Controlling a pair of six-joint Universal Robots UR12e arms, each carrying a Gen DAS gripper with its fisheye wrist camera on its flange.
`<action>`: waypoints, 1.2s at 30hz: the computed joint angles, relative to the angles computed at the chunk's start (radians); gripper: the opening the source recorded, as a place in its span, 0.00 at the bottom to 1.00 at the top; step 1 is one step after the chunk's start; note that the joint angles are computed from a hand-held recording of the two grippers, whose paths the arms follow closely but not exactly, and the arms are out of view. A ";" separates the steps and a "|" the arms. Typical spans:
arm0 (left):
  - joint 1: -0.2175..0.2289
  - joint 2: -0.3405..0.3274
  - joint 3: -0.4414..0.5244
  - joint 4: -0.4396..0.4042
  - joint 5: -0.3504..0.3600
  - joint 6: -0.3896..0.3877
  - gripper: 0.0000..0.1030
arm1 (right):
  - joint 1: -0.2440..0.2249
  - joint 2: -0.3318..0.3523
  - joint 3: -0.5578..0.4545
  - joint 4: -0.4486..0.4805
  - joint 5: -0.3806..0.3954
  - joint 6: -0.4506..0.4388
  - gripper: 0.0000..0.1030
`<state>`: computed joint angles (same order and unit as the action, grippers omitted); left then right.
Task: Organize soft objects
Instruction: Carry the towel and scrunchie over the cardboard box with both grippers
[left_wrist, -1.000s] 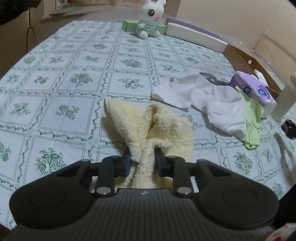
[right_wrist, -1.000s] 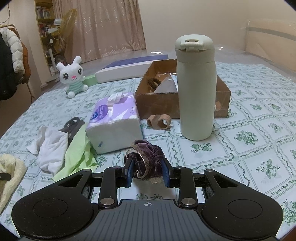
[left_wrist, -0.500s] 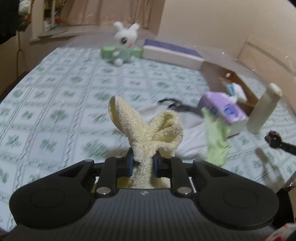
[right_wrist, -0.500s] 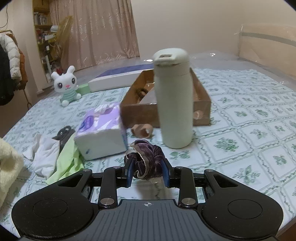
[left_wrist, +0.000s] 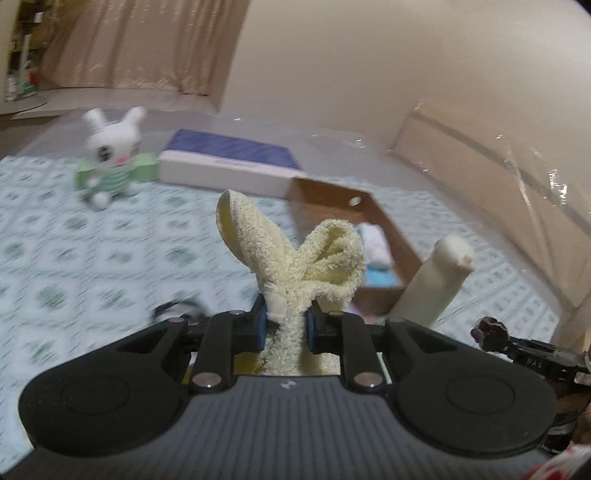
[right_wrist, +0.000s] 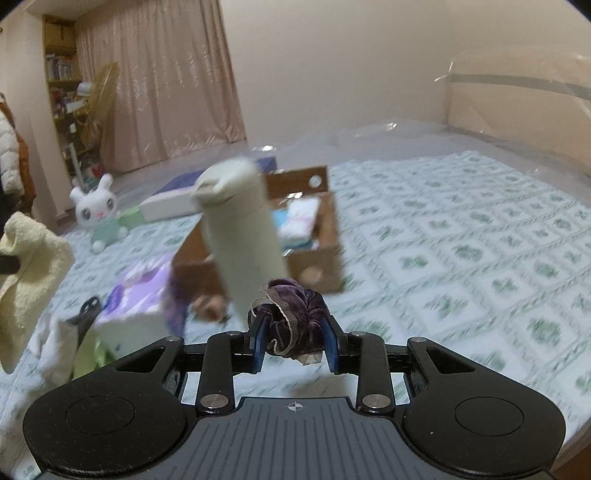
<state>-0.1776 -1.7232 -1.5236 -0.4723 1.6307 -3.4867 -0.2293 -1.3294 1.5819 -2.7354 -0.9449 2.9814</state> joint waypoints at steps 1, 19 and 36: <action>-0.002 -0.020 0.026 0.003 -0.013 0.003 0.17 | -0.004 0.012 -0.017 -0.005 0.005 0.008 0.31; -0.014 -0.417 0.571 -0.089 -0.136 -0.159 0.17 | 0.017 0.339 -0.509 0.125 0.190 -0.039 0.31; 0.004 -0.598 0.795 -0.372 -0.245 -0.288 0.22 | 0.046 0.434 -0.640 0.346 0.214 -0.197 0.31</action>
<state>-0.1735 -2.3212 -0.7291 -0.8445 1.3862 -3.7749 -0.1831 -0.8956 0.9418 -2.3893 -0.7313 2.7845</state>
